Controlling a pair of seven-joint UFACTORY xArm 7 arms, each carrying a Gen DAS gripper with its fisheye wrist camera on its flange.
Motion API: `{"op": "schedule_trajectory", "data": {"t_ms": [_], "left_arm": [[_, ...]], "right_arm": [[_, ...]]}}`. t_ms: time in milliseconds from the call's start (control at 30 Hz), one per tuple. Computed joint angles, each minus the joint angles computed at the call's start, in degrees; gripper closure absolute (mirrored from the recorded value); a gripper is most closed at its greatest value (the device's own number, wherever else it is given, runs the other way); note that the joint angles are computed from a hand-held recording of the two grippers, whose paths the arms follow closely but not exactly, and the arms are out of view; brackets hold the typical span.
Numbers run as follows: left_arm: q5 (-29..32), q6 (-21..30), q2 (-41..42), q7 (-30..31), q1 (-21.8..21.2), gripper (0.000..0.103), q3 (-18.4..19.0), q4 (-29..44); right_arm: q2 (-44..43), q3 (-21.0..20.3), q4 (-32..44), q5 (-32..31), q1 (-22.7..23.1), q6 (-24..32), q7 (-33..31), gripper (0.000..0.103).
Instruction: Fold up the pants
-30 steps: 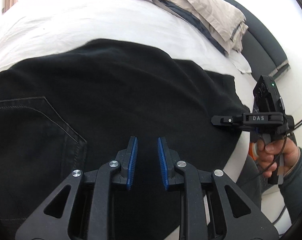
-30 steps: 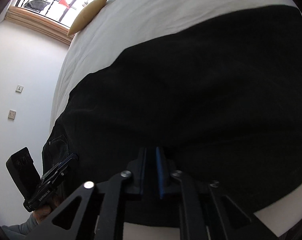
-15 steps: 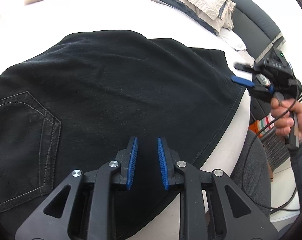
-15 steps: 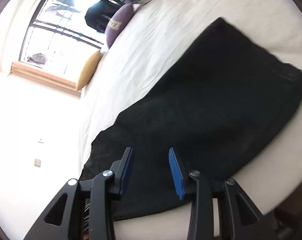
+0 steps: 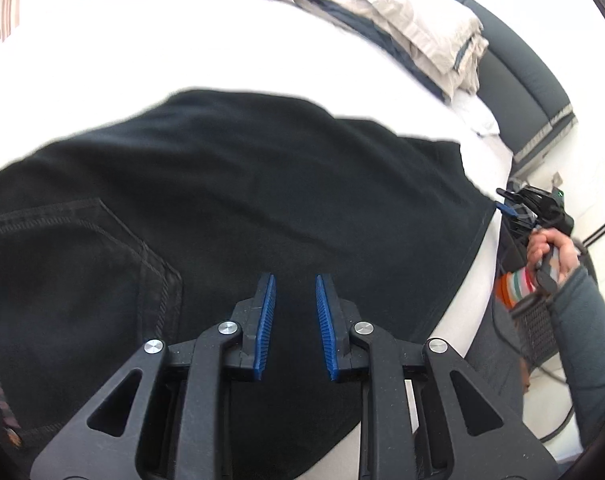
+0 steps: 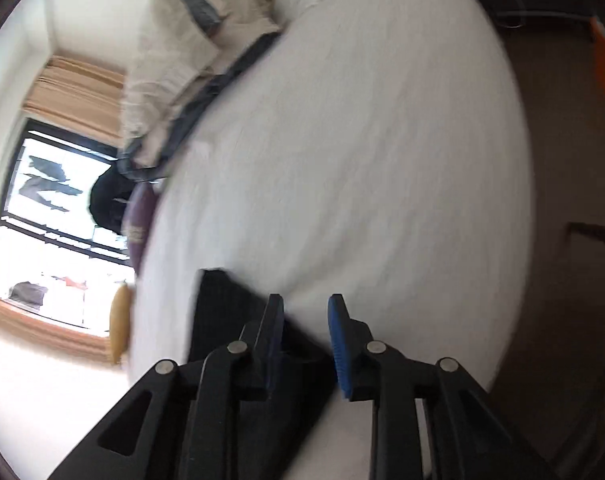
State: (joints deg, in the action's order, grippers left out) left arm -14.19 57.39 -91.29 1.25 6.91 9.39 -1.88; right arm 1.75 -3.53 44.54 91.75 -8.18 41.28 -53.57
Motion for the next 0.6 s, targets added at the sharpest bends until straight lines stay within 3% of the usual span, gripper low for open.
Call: {"op": "schedule_trajectory", "data": {"t_ms": [67,133,200,233,333,367,400,433,500,600], "left_arm": [[0.02,-5.74,7.33,1.27,-0.48,0.083,0.91,2.05],[-0.94,-12.88,15.38,2.83,-2.06,0.083,2.17,4.04],[-2.89,-19.60,22.15,5.24,-4.56,0.083,4.62,5.72],[-3.94,-21.46,26.14,6.27,-6.05,0.083,5.85,6.96],[-5.82,-23.23,34.96,10.72,-8.80,0.083,8.21,8.99],[-6.64,-23.85,35.40,12.55,-8.34,0.083,9.54,8.53],[-7.87,-23.58,34.79,14.68,-7.76,0.083,11.69,8.18],[-8.28,-22.76,33.95,15.78,-5.91,0.083,12.50,7.99],[-7.39,-20.77,32.15,17.12,-0.22,0.083,12.45,7.72],[-5.63,-15.77,31.48,21.43,9.24,0.083,16.59,9.08]], "right_arm": [[-0.56,0.71,1.45,-1.70,0.55,9.66,-0.90,0.069],[0.27,3.42,2.72,-0.52,3.67,15.81,-3.74,0.065],[4.10,6.11,6.77,-1.65,6.94,22.03,-2.35,0.065],[6.40,7.69,8.41,-2.40,8.85,22.62,-1.54,0.065],[12.52,11.31,12.52,-8.88,14.28,19.16,3.31,0.067],[13.90,11.88,13.29,-10.19,15.43,16.58,4.12,0.076],[14.36,12.04,13.32,-10.09,15.46,15.10,3.80,0.098],[15.14,11.86,13.76,-9.48,14.78,14.75,4.61,0.103],[15.44,10.85,13.91,-5.76,12.57,12.48,5.04,0.103],[15.50,8.35,15.28,-1.49,10.30,2.38,6.13,0.103]]}}
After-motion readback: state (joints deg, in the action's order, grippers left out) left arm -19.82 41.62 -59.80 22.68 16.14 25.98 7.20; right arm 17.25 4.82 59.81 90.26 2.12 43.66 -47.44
